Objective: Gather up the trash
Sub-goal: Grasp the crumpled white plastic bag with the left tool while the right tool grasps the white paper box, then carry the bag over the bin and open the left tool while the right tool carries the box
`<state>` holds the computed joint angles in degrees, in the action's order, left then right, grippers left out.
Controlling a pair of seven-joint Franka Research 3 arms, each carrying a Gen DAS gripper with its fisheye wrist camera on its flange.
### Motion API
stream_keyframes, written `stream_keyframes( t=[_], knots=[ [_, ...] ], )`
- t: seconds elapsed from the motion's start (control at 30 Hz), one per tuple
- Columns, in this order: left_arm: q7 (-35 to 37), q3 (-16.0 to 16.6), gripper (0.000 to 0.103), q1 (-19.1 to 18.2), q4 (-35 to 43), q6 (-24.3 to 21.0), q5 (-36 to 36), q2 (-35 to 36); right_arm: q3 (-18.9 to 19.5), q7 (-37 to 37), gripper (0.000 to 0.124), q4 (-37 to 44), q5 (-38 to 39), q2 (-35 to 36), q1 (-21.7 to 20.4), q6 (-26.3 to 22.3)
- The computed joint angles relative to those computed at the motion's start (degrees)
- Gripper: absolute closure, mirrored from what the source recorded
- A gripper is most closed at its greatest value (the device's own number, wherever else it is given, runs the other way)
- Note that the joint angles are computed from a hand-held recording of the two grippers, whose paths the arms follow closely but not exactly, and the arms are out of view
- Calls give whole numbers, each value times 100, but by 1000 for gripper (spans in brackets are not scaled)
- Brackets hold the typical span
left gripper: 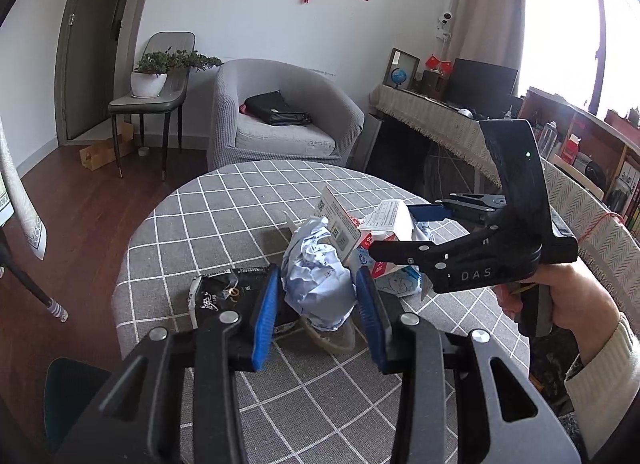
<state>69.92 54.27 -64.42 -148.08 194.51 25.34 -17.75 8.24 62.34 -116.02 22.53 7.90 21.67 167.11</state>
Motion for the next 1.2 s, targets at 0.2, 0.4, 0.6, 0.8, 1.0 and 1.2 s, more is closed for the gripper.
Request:
stream_keyframes(
  t=[0.2, 0.4, 0.6, 0.8, 1.0, 1.2],
  knots=[
    [36, 263, 62, -178, -74, 10, 33, -200, 232, -556, 48, 12, 1130, -103, -169, 264],
    [61, 134, 63, 14, -186, 192, 55, -277, 425, -1447, 48, 213, 2462, -109, -216, 495],
    [-254, 475, 63, -137, -249, 531, 381, -463, 464, -2085, 48, 490, 3343, 1, -83, 437],
    [-596, -92, 64, 583, -263, 489, 661, -327, 423, -1786, 48, 638, 2897, 149, 49, 363],
    [-793, -1127, 64, 1834, -420, 493, 753, -262, 576, -1932, 48, 806, 3197, 226, 5, 321],
    [-870, -2114, 64, 3216, -599, 411, 759, -264, 559, -1477, 48, 1097, 2832, 477, 207, 281]
  ],
)
